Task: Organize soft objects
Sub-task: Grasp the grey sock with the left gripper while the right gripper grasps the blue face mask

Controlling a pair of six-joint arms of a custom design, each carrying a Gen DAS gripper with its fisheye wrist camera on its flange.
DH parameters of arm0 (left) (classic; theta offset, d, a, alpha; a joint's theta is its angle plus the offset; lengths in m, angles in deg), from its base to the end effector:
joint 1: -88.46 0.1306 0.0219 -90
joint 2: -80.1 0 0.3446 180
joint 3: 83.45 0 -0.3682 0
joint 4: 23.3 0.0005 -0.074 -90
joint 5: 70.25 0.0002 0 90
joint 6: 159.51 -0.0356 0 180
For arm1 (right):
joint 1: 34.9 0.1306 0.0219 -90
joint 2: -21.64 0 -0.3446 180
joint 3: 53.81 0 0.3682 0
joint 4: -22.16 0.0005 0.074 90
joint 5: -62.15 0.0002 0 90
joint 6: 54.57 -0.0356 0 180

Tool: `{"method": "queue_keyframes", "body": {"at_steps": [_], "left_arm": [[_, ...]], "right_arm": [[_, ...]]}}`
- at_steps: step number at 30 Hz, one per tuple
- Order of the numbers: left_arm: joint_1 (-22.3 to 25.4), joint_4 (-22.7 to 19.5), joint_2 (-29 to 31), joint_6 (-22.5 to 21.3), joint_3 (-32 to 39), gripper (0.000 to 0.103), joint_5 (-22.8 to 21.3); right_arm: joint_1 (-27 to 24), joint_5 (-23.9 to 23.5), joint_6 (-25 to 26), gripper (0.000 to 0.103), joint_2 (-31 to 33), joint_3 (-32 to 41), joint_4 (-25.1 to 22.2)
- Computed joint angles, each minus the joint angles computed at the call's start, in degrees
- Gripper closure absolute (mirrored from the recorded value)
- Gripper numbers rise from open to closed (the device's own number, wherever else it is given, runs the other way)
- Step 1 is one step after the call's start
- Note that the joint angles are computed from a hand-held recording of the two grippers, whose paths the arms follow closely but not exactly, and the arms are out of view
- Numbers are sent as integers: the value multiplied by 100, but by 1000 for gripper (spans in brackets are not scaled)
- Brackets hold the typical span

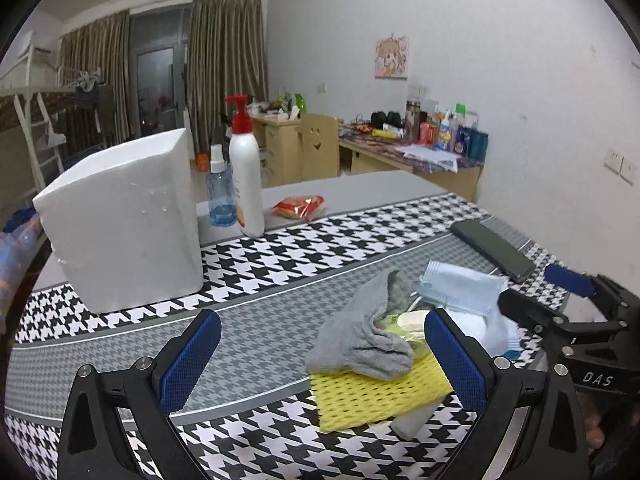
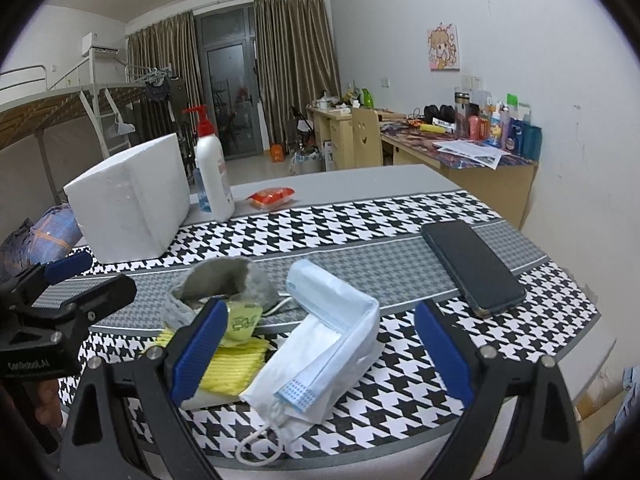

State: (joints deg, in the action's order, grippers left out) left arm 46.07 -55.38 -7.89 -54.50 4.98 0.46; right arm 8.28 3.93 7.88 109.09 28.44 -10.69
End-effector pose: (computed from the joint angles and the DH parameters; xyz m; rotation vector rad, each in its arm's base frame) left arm 0.3686 -0.3212 0.3891 0.3270 2.1360 -0.2097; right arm 0.3451 0.2975 0.3771 0.0030 2.1240 0.1049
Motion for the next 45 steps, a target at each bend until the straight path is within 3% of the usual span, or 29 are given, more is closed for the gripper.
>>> {"method": "queue_keyframes", "body": {"at_steps": [15,22,27,35,39,45], "left_arm": [[134,-610,628,75,644,3,423],[286,-782,875,288,832,25,725],[396,-756,947,370,819,34,1163],[389,-722,986,203,791,70,1380],[369,-655,958,147,735,80,1416],[426,-499,812,268,526,83,1574]], "right_arm": [[-203,-170,24,6,226,164,-39],[-342,-347,26,6,388,334,-252],[-411,-445,-25,6,452,362,-345],[-478,-526,-168,6,505,412,-545],[-475,-528,-184,6,507,420,-611],[-455,-506,-193,26,501,412,-780]]}}
